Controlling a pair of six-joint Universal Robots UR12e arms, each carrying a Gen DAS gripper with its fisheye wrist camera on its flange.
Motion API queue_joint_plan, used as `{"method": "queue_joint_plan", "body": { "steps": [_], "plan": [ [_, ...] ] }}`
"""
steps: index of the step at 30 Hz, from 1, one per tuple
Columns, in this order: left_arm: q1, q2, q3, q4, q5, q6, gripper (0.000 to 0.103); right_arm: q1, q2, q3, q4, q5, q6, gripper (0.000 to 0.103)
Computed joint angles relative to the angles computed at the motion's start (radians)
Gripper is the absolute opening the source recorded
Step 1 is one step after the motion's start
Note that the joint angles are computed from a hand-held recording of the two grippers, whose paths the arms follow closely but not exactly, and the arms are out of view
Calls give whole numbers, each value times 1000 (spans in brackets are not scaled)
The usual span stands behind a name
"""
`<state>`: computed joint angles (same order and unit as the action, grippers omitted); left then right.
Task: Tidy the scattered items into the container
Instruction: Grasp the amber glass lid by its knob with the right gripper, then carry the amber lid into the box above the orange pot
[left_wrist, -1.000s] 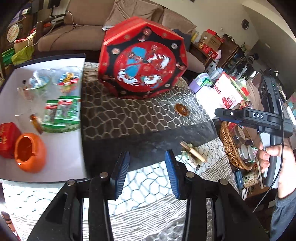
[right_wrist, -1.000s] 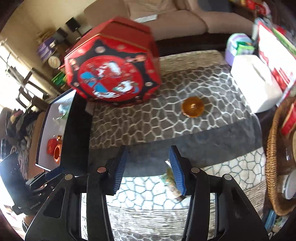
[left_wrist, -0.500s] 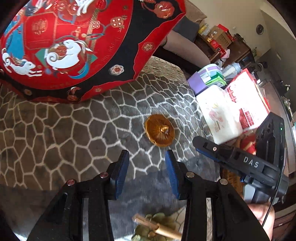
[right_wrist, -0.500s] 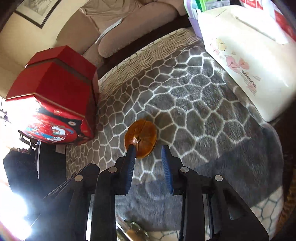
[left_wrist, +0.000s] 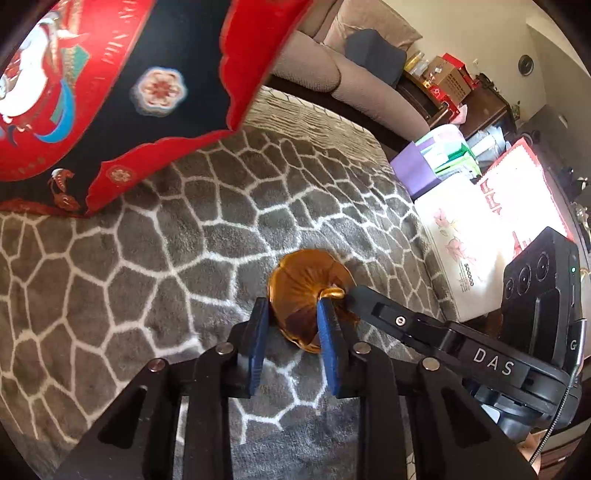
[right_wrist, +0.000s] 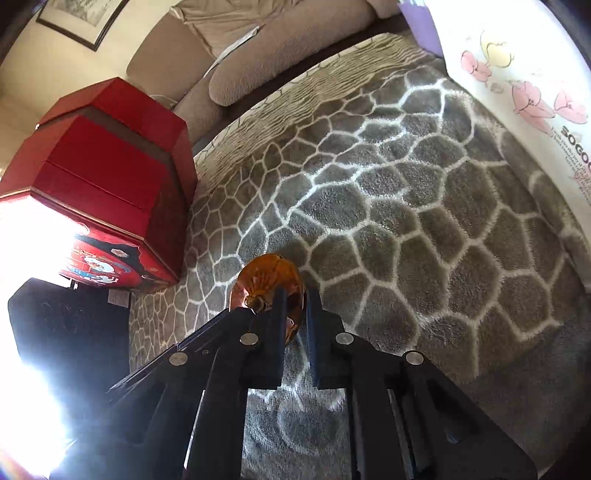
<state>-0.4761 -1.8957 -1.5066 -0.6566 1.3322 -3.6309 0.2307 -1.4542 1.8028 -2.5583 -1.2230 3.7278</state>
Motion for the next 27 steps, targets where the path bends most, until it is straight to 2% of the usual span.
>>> {"method": "queue_joint_plan", "body": {
  "steps": [4, 11, 14, 21, 27],
  "plan": [
    [-2, 22, -15, 29, 4, -5, 22, 5, -27, 5, -9, 4, 3, 10],
    [-18, 107, -32, -7, 83, 58, 22, 51, -75, -28, 18, -24, 3, 11],
    [-14, 148, -46, -14, 89, 62, 22, 76, -93, -53, 42, -41, 4, 11],
    [4, 251, -91, -27, 101, 65, 22, 154, -109, -129, 103, -95, 0, 11],
    [46, 353, -145, -63, 103, 72, 22, 246, -78, -221, 152, -131, -4, 11]
  ]
}}
